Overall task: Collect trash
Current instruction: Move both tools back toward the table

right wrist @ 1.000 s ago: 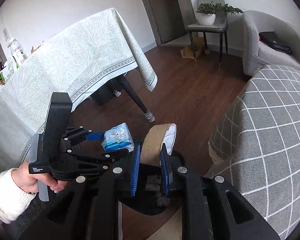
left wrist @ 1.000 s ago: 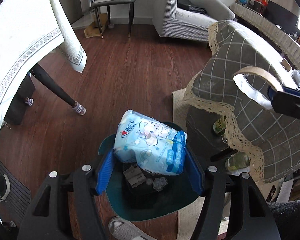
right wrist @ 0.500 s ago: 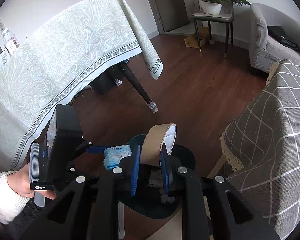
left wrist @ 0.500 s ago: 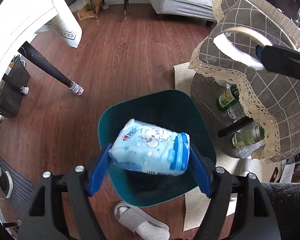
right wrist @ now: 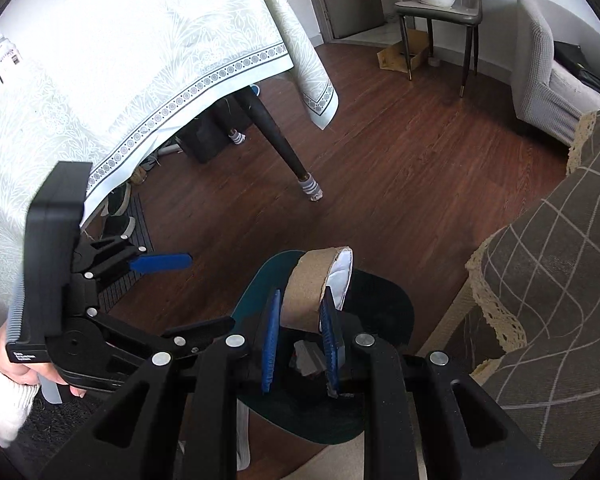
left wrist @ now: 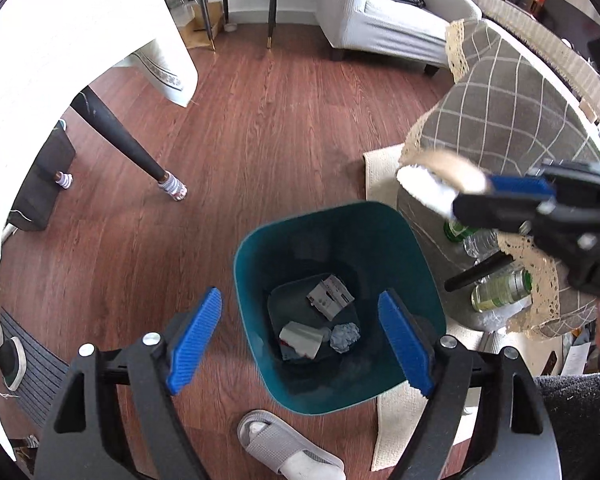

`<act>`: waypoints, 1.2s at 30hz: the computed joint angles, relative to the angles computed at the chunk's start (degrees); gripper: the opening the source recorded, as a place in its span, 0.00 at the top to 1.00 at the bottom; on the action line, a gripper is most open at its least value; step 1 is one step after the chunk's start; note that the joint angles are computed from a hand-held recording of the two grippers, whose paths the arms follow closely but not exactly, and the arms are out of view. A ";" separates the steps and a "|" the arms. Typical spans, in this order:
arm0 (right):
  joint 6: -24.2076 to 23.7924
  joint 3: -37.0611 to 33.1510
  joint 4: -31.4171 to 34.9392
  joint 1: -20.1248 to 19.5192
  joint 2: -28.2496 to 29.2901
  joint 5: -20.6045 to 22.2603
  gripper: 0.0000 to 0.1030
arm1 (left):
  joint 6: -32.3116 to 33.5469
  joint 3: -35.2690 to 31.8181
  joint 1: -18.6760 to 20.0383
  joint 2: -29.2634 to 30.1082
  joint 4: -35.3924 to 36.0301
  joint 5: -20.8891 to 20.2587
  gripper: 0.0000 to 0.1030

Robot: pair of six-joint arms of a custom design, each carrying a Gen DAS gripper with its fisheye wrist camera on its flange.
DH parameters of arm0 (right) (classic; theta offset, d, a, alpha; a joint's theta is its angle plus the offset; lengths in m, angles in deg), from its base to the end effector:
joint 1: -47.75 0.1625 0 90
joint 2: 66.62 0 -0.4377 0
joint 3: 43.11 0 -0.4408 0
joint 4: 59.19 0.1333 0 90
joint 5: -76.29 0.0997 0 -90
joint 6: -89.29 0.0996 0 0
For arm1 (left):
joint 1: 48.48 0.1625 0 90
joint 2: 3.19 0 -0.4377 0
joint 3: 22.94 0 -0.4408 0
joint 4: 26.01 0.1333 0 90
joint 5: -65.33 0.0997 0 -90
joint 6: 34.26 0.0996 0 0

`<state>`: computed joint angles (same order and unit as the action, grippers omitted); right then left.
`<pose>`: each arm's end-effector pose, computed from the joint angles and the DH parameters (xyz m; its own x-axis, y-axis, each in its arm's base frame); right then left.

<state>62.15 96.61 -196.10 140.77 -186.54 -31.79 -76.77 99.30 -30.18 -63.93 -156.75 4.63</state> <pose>0.1195 -0.3225 0.3537 -0.8300 -0.3244 0.4537 -0.4782 0.8326 -0.2795 -0.4049 -0.3257 0.0404 -0.6803 0.4521 -0.5768 0.5807 0.8127 -0.0479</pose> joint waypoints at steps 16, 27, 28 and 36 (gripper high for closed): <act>1.66 0.79 1.22 -0.83 6.77 -5.98 0.81 | -0.91 1.41 -1.58 -5.03 -6.11 6.38 0.49; 2.09 1.18 3.87 -2.24 7.23 -7.39 0.62 | 0.85 0.72 -2.53 -4.86 -8.17 7.22 0.53; 2.07 1.20 4.06 -2.29 7.02 -7.24 0.60 | 0.89 0.72 -2.62 -4.90 -8.23 7.28 0.53; 1.31 1.23 5.07 -3.15 4.99 -5.46 0.52 | 0.98 0.51 -2.95 -4.97 -8.95 8.23 0.53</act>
